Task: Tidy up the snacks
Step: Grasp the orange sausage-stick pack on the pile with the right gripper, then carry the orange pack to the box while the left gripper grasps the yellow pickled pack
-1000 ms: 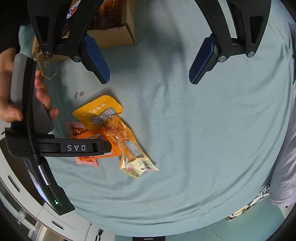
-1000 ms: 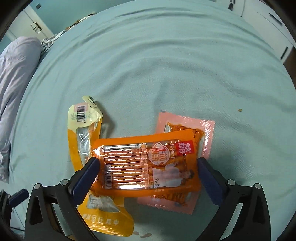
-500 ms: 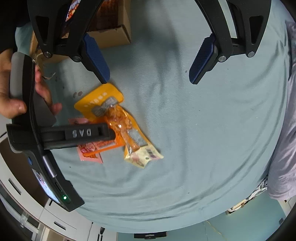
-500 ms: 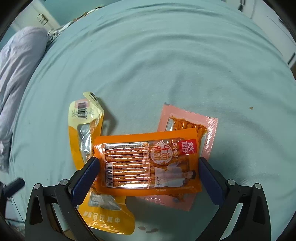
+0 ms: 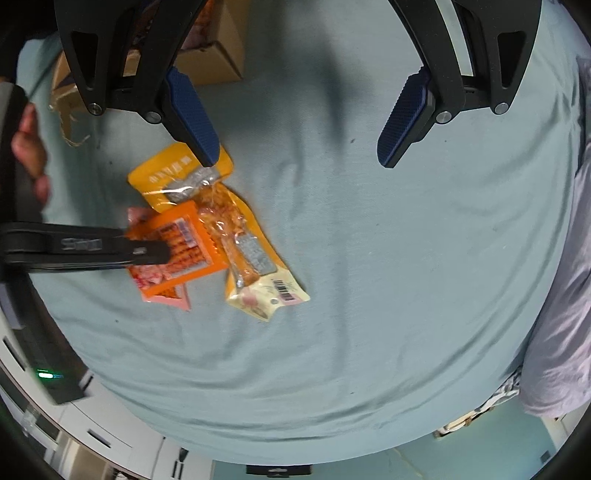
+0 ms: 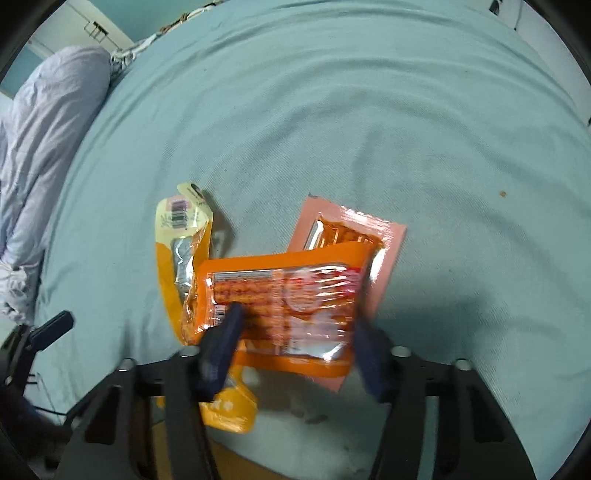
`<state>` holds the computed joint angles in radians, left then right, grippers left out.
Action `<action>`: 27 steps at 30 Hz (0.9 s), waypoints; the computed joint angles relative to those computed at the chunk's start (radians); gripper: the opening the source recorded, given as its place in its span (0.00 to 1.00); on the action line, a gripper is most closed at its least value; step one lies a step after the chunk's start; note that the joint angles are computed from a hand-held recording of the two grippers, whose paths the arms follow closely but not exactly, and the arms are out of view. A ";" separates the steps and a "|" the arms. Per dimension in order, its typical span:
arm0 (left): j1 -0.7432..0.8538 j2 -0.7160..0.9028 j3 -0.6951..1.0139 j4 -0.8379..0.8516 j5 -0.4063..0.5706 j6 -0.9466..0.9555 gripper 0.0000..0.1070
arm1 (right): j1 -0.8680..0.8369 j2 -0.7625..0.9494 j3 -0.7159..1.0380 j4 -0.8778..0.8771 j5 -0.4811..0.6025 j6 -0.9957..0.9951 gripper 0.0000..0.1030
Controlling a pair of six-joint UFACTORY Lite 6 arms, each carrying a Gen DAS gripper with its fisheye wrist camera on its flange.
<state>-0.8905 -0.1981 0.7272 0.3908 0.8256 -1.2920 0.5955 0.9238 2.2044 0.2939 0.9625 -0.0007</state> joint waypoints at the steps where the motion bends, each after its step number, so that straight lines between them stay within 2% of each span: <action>1: 0.010 -0.001 -0.004 -0.005 -0.006 0.004 0.83 | -0.011 -0.023 -0.025 0.026 -0.006 -0.021 0.33; 3: 0.034 -0.001 -0.012 -0.016 -0.023 0.021 0.83 | -0.032 -0.085 -0.099 0.096 -0.024 -0.080 0.22; 9: 0.119 0.030 -0.001 -0.013 -0.064 0.070 0.83 | -0.118 -0.332 -0.410 0.375 -0.108 -0.298 0.07; 11: 0.175 0.045 -0.011 -0.049 -0.121 0.126 0.83 | -0.148 -0.451 -0.558 0.462 -0.157 -0.375 0.06; 13: 0.239 0.085 -0.001 -0.167 -0.205 0.261 0.83 | -0.170 -0.586 -0.695 0.471 -0.205 -0.392 0.06; 17: 0.275 0.209 0.071 -0.324 -0.302 0.445 0.83 | -0.210 -0.841 -0.945 0.508 -0.278 -0.419 0.06; 21: 0.285 0.413 0.195 -0.489 -0.321 0.651 0.83 | -0.285 -1.159 -1.275 0.655 -0.306 -0.556 0.06; 23: 0.274 0.471 0.222 -0.483 -0.332 0.648 0.81 | -0.336 -1.326 -1.429 0.700 -0.270 -0.597 0.06; 25: 0.236 0.493 0.242 -0.359 -0.329 0.527 0.71 | -0.420 -1.473 -1.565 0.739 -0.195 -0.639 0.06; 26: 0.219 0.476 0.234 -0.307 -0.338 0.476 0.46 | -0.435 -1.536 -1.621 0.727 -0.193 -0.619 0.06; 27: 0.216 0.443 0.213 -0.297 -0.352 0.461 0.38 | -0.457 -1.629 -1.681 0.683 -0.186 -0.563 0.06</action>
